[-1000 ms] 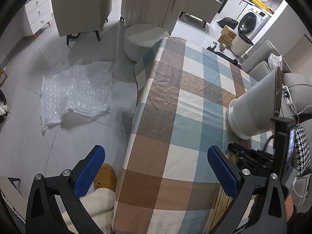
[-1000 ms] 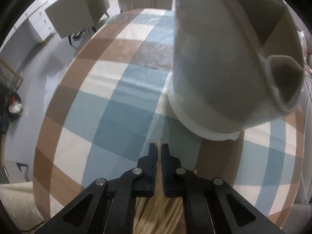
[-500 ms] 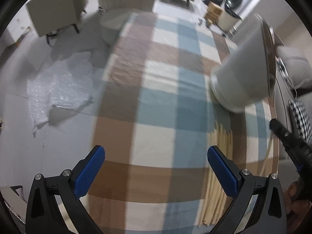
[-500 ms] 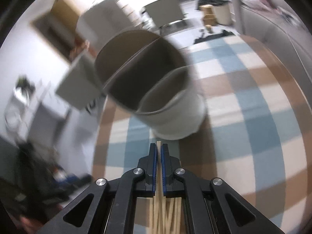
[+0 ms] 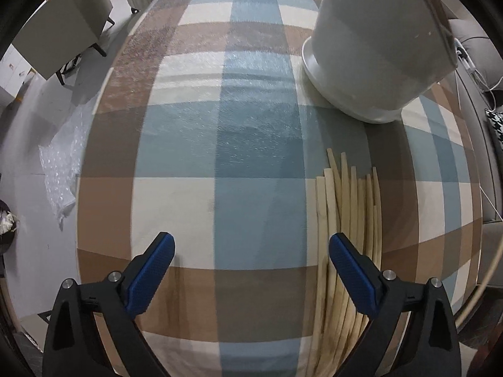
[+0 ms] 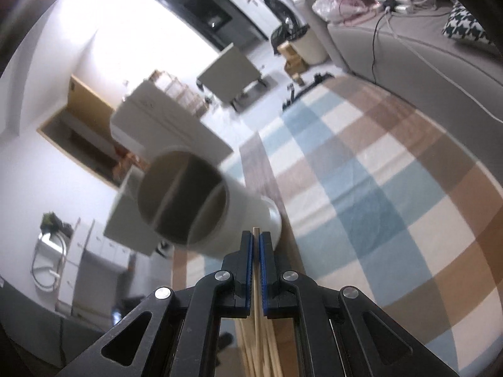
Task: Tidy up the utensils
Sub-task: 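Lift the wooden stick upward with the right gripper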
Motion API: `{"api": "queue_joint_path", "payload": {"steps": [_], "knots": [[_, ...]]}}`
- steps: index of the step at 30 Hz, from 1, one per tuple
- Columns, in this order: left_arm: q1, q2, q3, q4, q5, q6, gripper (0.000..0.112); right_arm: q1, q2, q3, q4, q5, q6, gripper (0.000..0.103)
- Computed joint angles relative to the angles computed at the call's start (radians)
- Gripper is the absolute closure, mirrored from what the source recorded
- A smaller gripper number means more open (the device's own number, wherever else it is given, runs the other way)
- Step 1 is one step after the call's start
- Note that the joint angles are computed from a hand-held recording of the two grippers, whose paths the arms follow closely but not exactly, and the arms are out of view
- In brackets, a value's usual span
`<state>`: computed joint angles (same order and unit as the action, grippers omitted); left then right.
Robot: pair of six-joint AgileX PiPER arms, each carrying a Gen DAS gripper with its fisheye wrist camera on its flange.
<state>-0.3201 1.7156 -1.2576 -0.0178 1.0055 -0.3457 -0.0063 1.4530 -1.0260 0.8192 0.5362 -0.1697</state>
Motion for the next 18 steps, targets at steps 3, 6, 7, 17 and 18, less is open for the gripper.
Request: {"api": "queue_joint_path", "payload": {"steps": [3,6,7,17,18], "knots": [[-0.021,0.008,-0.010,0.060,0.019,-0.025,0.017,-0.008,-0.007,0.010,0.009,-0.037,0.012,0.099],[-0.010,0.004,-0.008,0.065,0.032,-0.036,0.018,-0.019,-0.001,-0.001,0.000,-0.047,0.022,0.099],[-0.006,0.001,-0.005,0.059,0.031,-0.034,0.018,-0.017,-0.001,-0.005,-0.024,-0.054,0.041,0.099],[0.000,-0.009,-0.016,0.058,0.056,-0.011,0.033,-0.009,-0.008,-0.040,-0.095,-0.052,0.076,0.099],[-0.013,-0.010,-0.010,0.064,0.045,-0.030,0.039,-0.007,-0.009,-0.044,-0.110,-0.050,0.082,0.099]]}}
